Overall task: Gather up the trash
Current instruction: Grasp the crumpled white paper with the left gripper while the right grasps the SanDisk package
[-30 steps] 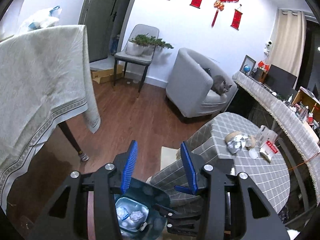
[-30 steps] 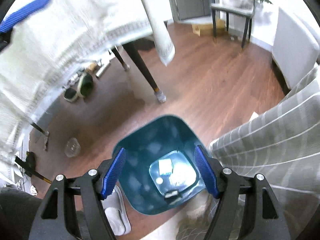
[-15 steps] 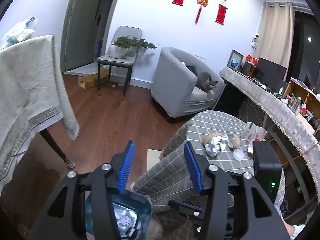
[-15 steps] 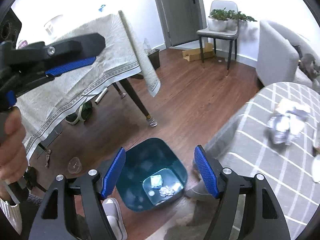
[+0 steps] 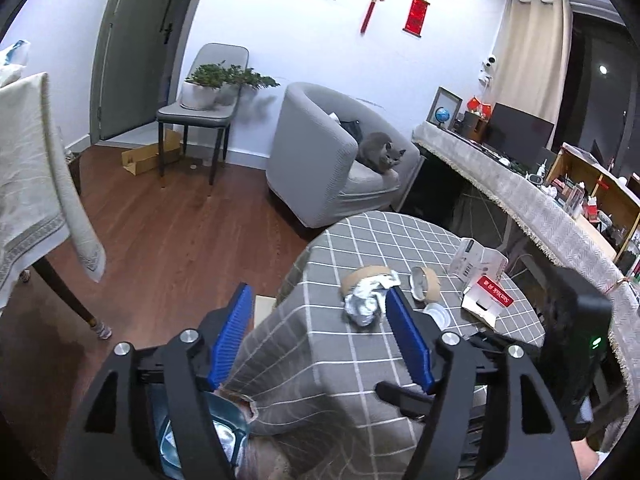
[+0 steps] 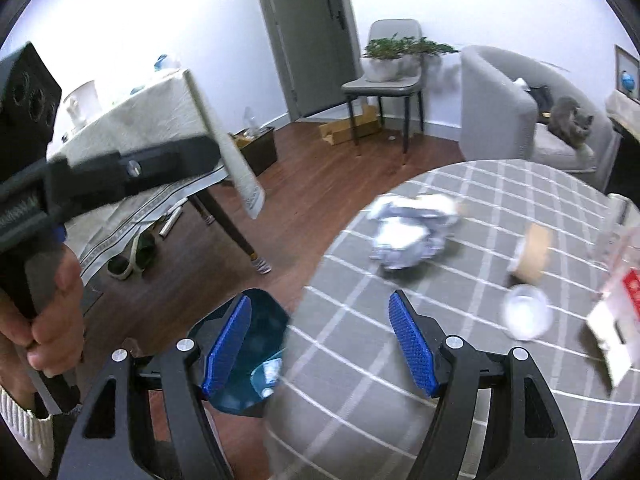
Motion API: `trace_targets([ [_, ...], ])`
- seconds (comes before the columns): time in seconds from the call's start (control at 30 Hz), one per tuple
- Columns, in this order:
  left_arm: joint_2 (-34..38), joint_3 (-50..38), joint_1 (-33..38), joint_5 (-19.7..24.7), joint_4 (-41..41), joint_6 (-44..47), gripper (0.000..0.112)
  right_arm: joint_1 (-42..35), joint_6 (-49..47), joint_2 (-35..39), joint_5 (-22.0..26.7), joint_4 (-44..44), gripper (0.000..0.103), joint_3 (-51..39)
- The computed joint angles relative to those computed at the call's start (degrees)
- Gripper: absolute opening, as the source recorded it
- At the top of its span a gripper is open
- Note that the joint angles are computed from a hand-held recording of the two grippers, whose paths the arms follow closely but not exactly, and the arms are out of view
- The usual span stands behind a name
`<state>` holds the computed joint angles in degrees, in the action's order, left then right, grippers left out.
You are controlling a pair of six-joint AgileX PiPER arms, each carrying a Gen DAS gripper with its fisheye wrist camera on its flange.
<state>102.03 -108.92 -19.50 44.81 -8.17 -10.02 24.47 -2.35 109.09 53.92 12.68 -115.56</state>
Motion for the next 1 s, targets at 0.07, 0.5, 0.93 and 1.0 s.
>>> trace_targets([
  [0.07,1.4,-1.3,-1.1,0.4,1.2,-0.8,0.075,-1.8,-0.4,-2.0,-1.1,-0.2,0.073,2.3],
  [0.5,13.4,-14.8,-6.3,5.6,5.2,-5.8,0.078,-15.3,-6.4,-11.5,-4.7,4.7,0.073,14.2],
  [0.93,22.8,-27.5,-7.9,11.0,9.2,-10.0,0.078,-26.3,-13.7,-15.7,-4.5,8.7,0.074,20.9],
  [1.0,24.0,-29.3,-7.8,11.7,8.9,-10.4,0.076,-27.3,-14.3,-15.7,-4.5,9.0,0.074,21.3],
])
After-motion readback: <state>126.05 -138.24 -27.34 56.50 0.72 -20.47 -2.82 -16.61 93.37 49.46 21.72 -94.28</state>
